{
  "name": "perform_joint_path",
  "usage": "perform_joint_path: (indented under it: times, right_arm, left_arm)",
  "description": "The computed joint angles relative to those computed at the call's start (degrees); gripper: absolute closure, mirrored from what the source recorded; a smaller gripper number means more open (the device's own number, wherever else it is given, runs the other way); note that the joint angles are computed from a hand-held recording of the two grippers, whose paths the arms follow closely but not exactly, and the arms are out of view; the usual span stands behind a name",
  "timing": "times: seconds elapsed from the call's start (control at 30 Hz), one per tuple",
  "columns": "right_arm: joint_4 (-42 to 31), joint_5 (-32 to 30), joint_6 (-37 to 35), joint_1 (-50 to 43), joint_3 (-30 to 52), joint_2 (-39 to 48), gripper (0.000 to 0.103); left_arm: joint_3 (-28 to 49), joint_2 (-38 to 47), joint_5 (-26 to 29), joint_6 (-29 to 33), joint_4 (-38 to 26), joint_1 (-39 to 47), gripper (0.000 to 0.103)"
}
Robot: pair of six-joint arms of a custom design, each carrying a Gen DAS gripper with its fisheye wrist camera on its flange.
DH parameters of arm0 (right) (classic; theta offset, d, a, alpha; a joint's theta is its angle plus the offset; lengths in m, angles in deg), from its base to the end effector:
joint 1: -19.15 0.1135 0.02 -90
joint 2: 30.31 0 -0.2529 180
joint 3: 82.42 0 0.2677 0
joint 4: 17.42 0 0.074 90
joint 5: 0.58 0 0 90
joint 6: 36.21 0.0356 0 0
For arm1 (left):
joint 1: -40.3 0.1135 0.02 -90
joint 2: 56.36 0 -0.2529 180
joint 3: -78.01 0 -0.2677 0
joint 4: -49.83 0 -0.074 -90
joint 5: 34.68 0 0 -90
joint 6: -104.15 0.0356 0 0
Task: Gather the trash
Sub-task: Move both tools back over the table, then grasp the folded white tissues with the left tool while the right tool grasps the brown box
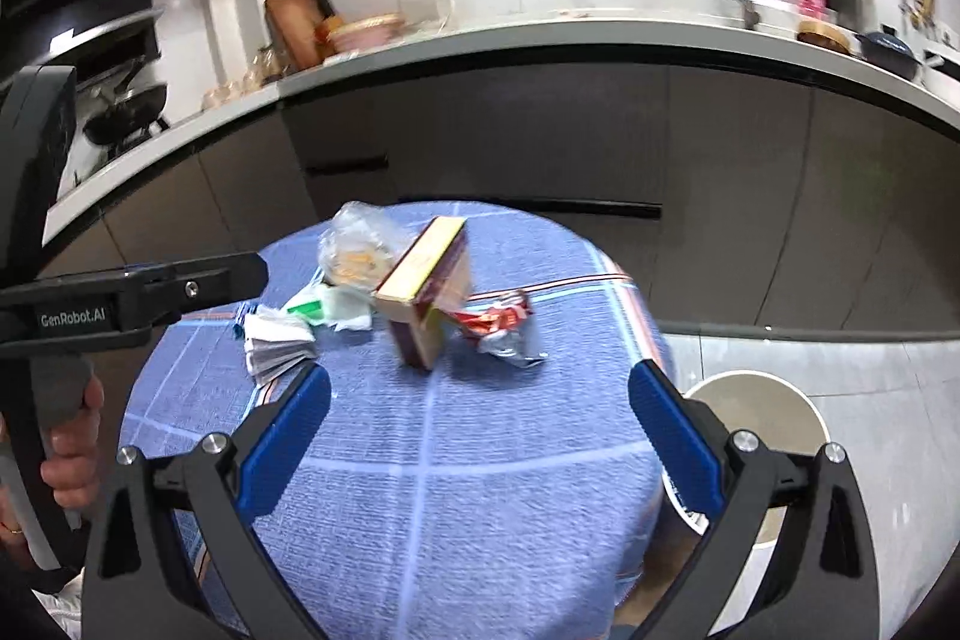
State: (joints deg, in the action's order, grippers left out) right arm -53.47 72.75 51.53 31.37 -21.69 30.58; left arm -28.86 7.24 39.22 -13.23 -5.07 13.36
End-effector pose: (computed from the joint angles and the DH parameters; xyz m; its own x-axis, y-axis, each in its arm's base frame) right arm 0.2440 0.0633 0.2698 -0.5600 -0.1599 -0.8129 -0.4514 0.8817 0.1375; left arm 0.2252 -0.1034 0.3073 -0.6837 -0.1482 -0.7146 -0.0595 0.9872 -0.1478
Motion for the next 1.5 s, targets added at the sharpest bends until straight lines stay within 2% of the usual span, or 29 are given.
perform_joint_path:
  times: [0.2, 0.43, 0.63, 0.8, 0.93, 1.0, 1.07, 1.13, 1.17, 1.37, 1.5]
  right_arm:
    - [-1.08, 7.73, 2.02, 7.69, 5.48, 7.73, 0.003]
    - [1.93, 11.36, 4.92, 12.94, 11.69, 16.87, 0.004]
    - [3.20, 16.31, 4.97, 17.13, 17.36, 25.06, 0.016]
    - [3.28, 19.01, 5.25, 19.16, 20.91, 30.20, 0.030]
    - [3.47, 21.65, 5.50, 20.23, 22.92, 32.89, 0.031]
    - [3.46, 22.47, 5.54, 20.46, 23.81, 34.10, 0.037]
    - [3.38, 23.47, 5.89, 20.72, 24.60, 35.39, 0.043]
    - [3.05, 24.37, 6.36, 20.79, 25.41, 36.60, 0.059]
    - [2.91, 24.39, 6.32, 20.70, 25.70, 36.94, 0.067]
    - [4.06, 23.81, 5.55, 21.26, 21.12, 31.13, 0.069]
    - [2.81, 22.82, 6.34, 21.78, 16.71, 25.05, 0.070]
  left_arm:
    - [-4.25, -4.58, 2.77, 0.81, 0.42, 7.89, 0.008]
    - [-8.06, -8.11, 7.36, 4.47, 0.96, 16.54, 0.008]
    - [-12.17, -10.59, 14.07, 9.96, 1.33, 25.84, 0.008]
    - [-13.59, -8.90, 19.51, 13.90, 1.66, 35.07, 0.009]
    - [-14.45, -9.38, 25.40, 15.24, 1.80, 39.90, 0.010]
    - [-14.65, -9.48, 26.81, 16.55, 1.78, 39.49, 0.017]
    - [-14.32, -8.42, 27.09, 17.64, 1.70, 37.37, 0.029]
    - [-13.71, -5.96, 28.54, 18.66, 2.16, 35.42, 0.036]
    - [-13.58, -4.91, 28.65, 18.57, 2.76, 34.81, 0.036]
    - [-11.23, 2.81, 29.86, 15.56, 6.51, 31.84, 0.038]
    - [-8.79, 7.93, 28.59, 15.62, 7.55, 29.43, 0.053]
